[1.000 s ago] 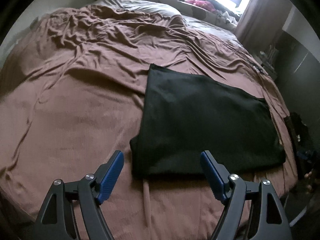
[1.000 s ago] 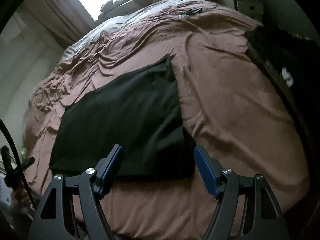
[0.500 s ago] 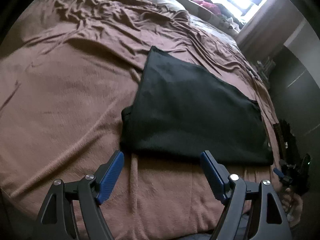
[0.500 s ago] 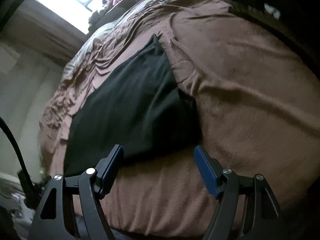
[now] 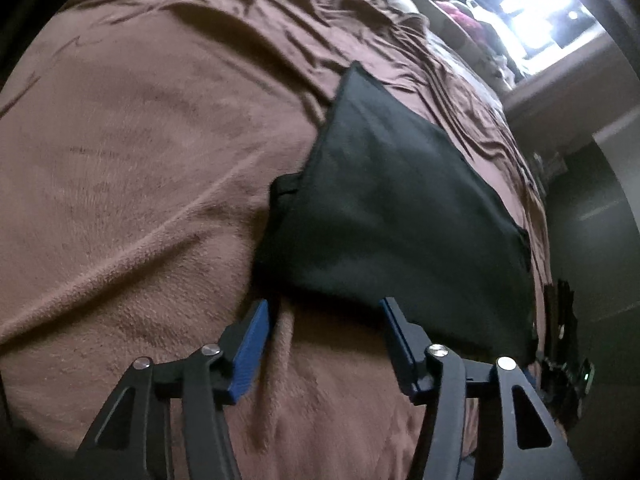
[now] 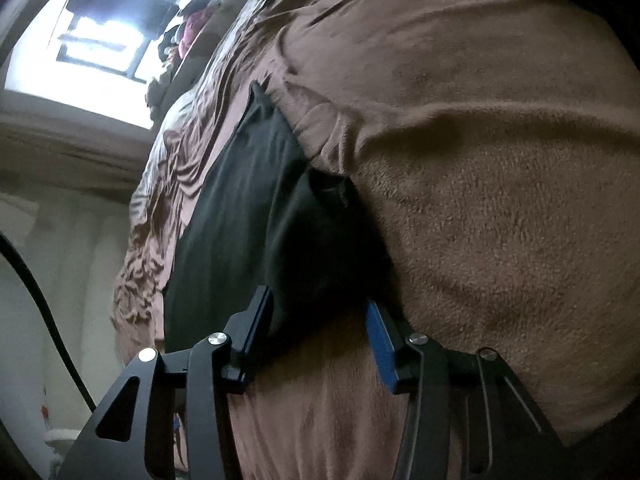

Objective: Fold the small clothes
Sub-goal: 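Lower both tools to the folded shirt's edge and close both grippers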

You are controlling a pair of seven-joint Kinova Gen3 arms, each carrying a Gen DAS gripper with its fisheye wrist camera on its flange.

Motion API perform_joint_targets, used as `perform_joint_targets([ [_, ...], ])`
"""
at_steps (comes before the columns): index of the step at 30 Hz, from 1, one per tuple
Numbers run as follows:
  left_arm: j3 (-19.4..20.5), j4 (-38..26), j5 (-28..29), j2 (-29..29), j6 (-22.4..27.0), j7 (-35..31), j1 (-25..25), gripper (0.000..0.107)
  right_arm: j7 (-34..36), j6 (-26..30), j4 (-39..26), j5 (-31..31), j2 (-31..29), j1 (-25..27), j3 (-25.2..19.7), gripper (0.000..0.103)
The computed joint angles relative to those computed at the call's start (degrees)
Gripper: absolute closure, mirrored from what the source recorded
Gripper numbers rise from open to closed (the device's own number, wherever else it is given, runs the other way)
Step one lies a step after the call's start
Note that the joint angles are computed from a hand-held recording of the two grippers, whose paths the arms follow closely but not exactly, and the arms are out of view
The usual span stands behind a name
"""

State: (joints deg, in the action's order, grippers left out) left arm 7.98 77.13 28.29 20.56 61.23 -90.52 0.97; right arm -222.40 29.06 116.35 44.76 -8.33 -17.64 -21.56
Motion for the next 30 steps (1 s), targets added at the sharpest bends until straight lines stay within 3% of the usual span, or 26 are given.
perform_joint_targets([
  [6, -0.06, -0.48, 0.27, 0.94, -1.02, 0.93, 0.04, 0.054, -9.37, 3.13, 0.03, 7.94, 1.66, -1.19, -1.56, 0.059],
  [10, -0.40, -0.67, -0.99, 1.42, -2.45, 2.38, 0.66, 0.066, -11.57, 6.13, -0.57, 10.91, 2.70, -4.12, -0.50, 0.061],
  [14, 0.06, -0.06, -0.05, 1.82, -3.43, 1.45, -0.76, 0.091, -14.91, 8.41, -0.06, 12.62, 3.20, -7.18, 1.16, 0.088],
  [17, 0.90, 0.81, 3.57, 2.04, -2.96, -0.97, -3.48, 0.097, -19.04, 5.57, 2.31, 15.46, 1.99, -7.42, 1.93, 0.094],
  [25, 0.79, 0.82, 5.80, -0.25, -3.31, -4.32, -4.31, 0.102, -17.09, 6.84, 2.19, 14.81, 0.65, -7.86, 1.18, 0.100],
  [30, 0.33, 0.22, 6.88, -1.60, -2.27, -5.34, -4.81, 0.102, -10.77, 7.82, 0.74, 10.87, -1.00, -7.47, 0.58, 0.100],
])
